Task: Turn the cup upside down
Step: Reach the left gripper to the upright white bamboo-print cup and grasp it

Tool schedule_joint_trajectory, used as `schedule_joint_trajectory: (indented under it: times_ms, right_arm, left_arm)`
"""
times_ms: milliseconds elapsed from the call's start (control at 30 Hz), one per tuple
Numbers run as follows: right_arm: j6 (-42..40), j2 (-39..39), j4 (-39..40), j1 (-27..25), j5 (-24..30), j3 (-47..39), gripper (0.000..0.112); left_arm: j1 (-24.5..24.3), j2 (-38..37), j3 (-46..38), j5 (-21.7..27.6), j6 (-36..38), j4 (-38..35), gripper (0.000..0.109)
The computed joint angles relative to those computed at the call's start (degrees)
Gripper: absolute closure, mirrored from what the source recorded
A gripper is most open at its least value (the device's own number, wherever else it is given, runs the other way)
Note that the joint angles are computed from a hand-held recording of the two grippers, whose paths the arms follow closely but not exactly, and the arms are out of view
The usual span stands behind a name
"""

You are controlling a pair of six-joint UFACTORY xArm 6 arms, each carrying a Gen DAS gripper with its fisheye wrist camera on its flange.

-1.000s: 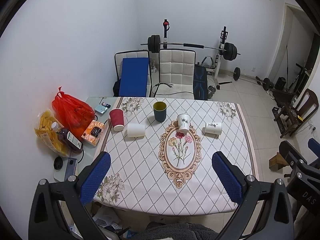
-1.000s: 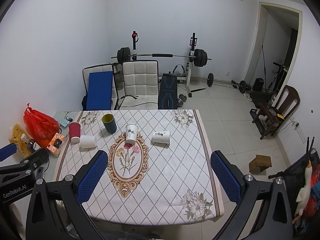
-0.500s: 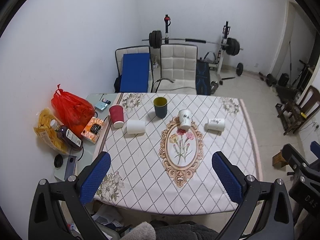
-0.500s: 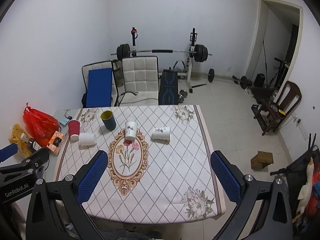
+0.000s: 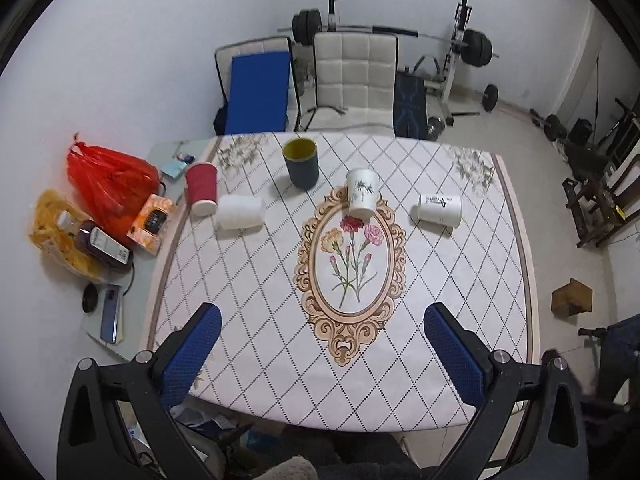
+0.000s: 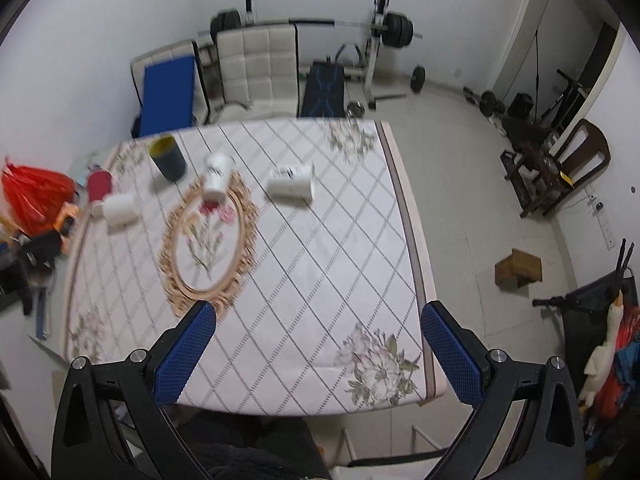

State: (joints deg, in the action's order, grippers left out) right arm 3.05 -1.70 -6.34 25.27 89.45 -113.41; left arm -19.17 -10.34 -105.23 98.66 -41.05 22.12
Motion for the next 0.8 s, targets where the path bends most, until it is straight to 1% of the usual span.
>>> schedule_joint_trajectory:
  times_ms: [167,233,333,400,567,700,800]
  right_arm:
    - [0.23,0.66,-2.33,-0.61,-3.50,8.28,0.009]
    - [0.76,2.15,-3.13,-0.66,-4.07,9.71,0.009]
    - [2.50,5.17,-4.07,-0.38,-3.77,10.84,0.009]
    - [3.94,7.76,-4.38,0.03,-3.25,10.33,0.009]
    - [5.89,14.28,-4.83,1.20,-1.29,6.98,0.009]
    - [7.05,20.69,-4.99,2.15,0.65,1.73,0.009]
    - [8.19,25.86,-4.00,2.29,2.72,-3.79,0.009]
  left_arm:
    - [4.02,3.01,2.63,-3.63,2.90,-3.05,0.006]
    - [6.10,4.68,3.40,-5.56,5.02,-4.92,0.006]
    - [8.50,7.45,3.03,-7.02,7.90,-6.70,0.006]
    - [10.64,9.72,2.70,-8.68,9.97,-8.13,0.006]
    - [14.45,15.90,-0.37,-10.41,14.66,-10.63,0.006]
    - [16.82,22.44,-4.96,-11.11,18.37,-12.13,0.006]
    - [18.17,27.77,-9.74,-10.62,20.38,-13.24,0.006]
